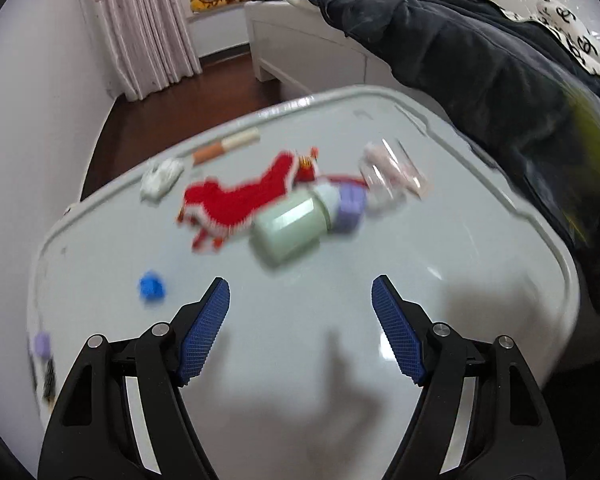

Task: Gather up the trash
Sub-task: 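Grasp the yellow spiral comb with the right gripper while the left grasps the pale green jar, then carry comb and jar over the orange bucket and open both grippers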

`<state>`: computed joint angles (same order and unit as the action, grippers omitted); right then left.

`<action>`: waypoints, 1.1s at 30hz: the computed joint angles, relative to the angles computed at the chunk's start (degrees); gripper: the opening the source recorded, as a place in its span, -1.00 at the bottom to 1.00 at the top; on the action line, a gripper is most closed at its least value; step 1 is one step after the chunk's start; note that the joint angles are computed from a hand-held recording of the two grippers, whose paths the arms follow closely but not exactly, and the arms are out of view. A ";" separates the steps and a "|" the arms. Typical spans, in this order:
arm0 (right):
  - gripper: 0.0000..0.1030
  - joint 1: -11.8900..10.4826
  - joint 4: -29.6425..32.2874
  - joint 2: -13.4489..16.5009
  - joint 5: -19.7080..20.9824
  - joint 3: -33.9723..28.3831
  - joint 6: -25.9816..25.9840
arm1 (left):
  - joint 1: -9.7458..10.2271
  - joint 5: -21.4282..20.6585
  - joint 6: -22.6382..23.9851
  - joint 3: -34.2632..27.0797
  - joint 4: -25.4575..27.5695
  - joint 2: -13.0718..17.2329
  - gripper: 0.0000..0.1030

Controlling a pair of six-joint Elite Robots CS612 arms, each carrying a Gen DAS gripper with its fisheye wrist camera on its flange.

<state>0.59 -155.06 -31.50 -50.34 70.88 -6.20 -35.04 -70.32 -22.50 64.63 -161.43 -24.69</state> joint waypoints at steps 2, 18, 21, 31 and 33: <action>-0.25 -0.01 -2.33 -0.92 2.00 2.70 1.18 | 0.69 -0.74 4.77 -3.44 -0.13 2.23 0.44; -0.25 0.88 -2.01 0.23 -1.76 1.51 1.06 | 2.01 -1.68 16.38 -15.08 6.10 9.42 0.11; -0.25 1.22 -2.52 0.05 -2.56 1.72 0.46 | 2.00 -2.97 9.32 -11.14 4.37 7.03 0.10; -0.25 2.75 -1.51 -1.46 -2.72 3.76 -6.23 | -2.58 0.17 -7.08 16.71 -7.15 -9.30 0.11; -0.25 3.11 -2.35 -3.00 -2.55 6.62 -8.25 | -4.49 2.01 -11.16 22.18 -7.36 -12.31 0.11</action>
